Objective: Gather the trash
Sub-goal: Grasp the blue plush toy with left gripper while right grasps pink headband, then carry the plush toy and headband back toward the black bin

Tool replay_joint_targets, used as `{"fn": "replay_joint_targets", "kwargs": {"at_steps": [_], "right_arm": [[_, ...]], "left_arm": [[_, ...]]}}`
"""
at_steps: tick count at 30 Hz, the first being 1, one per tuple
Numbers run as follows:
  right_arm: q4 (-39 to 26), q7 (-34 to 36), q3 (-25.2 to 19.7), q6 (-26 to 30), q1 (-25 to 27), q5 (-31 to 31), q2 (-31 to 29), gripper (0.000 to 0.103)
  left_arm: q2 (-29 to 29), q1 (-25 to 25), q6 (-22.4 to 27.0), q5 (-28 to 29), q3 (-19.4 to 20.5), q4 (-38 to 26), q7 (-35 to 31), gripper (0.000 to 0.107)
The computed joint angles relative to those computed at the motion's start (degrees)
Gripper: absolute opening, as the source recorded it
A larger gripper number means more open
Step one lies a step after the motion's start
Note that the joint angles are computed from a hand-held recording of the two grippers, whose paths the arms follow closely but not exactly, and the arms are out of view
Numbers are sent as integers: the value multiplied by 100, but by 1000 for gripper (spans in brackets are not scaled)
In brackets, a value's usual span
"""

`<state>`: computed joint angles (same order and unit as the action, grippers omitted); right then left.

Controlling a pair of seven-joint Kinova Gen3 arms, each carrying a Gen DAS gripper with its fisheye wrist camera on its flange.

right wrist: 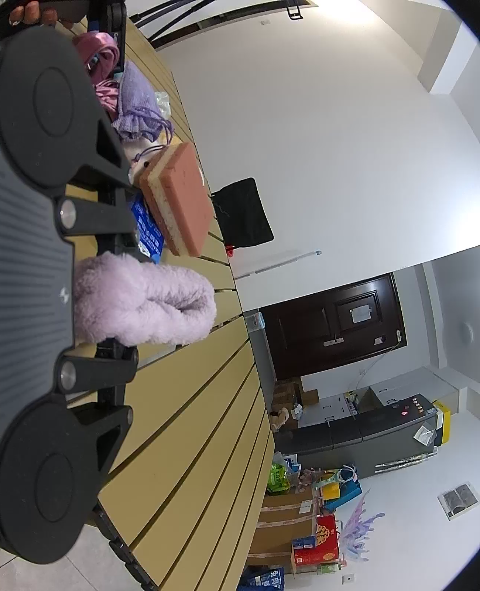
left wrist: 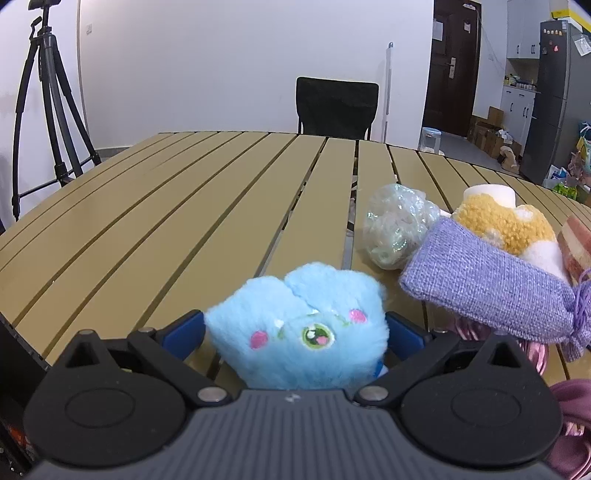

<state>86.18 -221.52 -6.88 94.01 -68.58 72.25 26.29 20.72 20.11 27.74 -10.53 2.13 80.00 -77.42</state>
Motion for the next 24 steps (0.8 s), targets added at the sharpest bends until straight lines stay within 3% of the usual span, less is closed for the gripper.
{"fn": "replay_joint_targets", "kwargs": {"at_steps": [3,7,19,24], "right_arm": [[-7,12,-10,3,-13,14,10,29],[-3,23,-12,7,-45,41,6,29],[37,76,-89,36,-175,139,-14,29],[-191,299,-74,185,-343,199,72,29]], "left_arm": [[-61,-2,-173,-56,16,131,-106,85],[-142,-99,-281,78,92,261,-239,80],[-819,-96,-1044,17,-3,1172,-339,80],[-1259,-364,-1329,190,196,1630,-566,80]]}}
